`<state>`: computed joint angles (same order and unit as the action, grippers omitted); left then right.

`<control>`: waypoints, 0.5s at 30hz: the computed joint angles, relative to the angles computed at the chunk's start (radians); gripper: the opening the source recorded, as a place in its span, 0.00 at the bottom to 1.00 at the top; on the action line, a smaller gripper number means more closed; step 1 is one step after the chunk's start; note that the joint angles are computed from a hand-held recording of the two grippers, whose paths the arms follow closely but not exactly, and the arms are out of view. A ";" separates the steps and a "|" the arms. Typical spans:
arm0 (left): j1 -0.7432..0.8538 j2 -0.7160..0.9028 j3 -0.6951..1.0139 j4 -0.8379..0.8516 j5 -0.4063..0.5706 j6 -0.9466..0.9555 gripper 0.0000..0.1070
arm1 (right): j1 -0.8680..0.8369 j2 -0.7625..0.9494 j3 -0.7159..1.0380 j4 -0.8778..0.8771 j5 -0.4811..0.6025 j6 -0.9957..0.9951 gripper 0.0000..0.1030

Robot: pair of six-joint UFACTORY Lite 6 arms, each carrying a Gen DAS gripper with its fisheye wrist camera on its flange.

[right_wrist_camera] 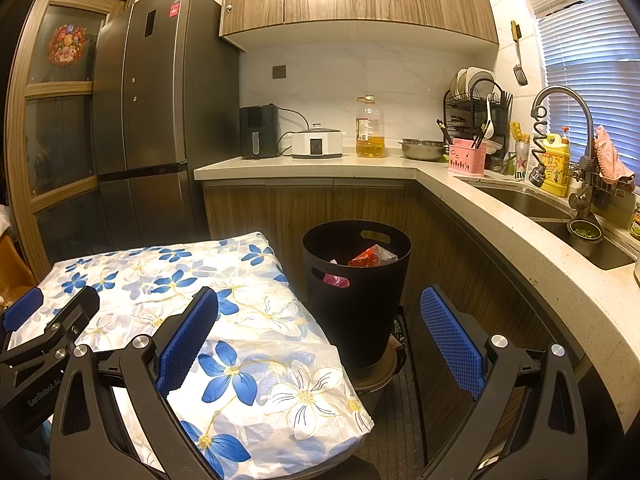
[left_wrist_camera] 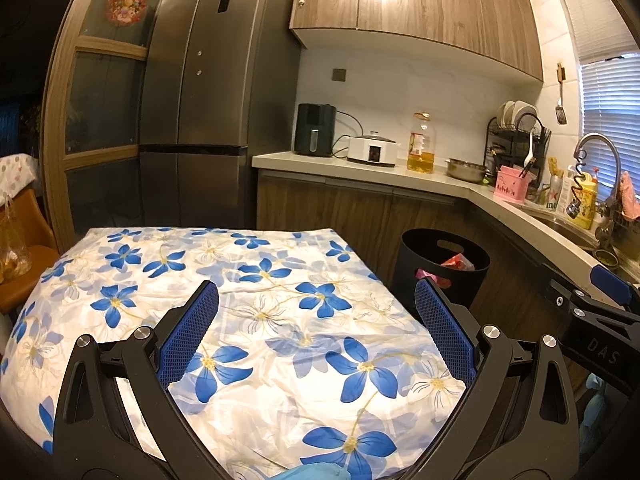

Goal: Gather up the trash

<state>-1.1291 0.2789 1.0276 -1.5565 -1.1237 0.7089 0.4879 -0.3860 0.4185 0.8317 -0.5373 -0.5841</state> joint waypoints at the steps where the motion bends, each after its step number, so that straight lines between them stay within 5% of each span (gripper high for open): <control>1: -0.001 0.002 -0.001 0.001 0.001 0.001 0.88 | 0.002 0.002 0.002 0.003 -0.001 -0.001 0.95; 15: -0.004 0.018 0.015 -0.002 0.004 0.014 0.87 | 0.004 -0.004 0.005 0.020 0.002 -0.013 0.95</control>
<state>-1.1335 0.2970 1.0423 -1.5585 -1.1197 0.7234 0.4923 -0.3904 0.4238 0.8512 -0.5351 -0.5974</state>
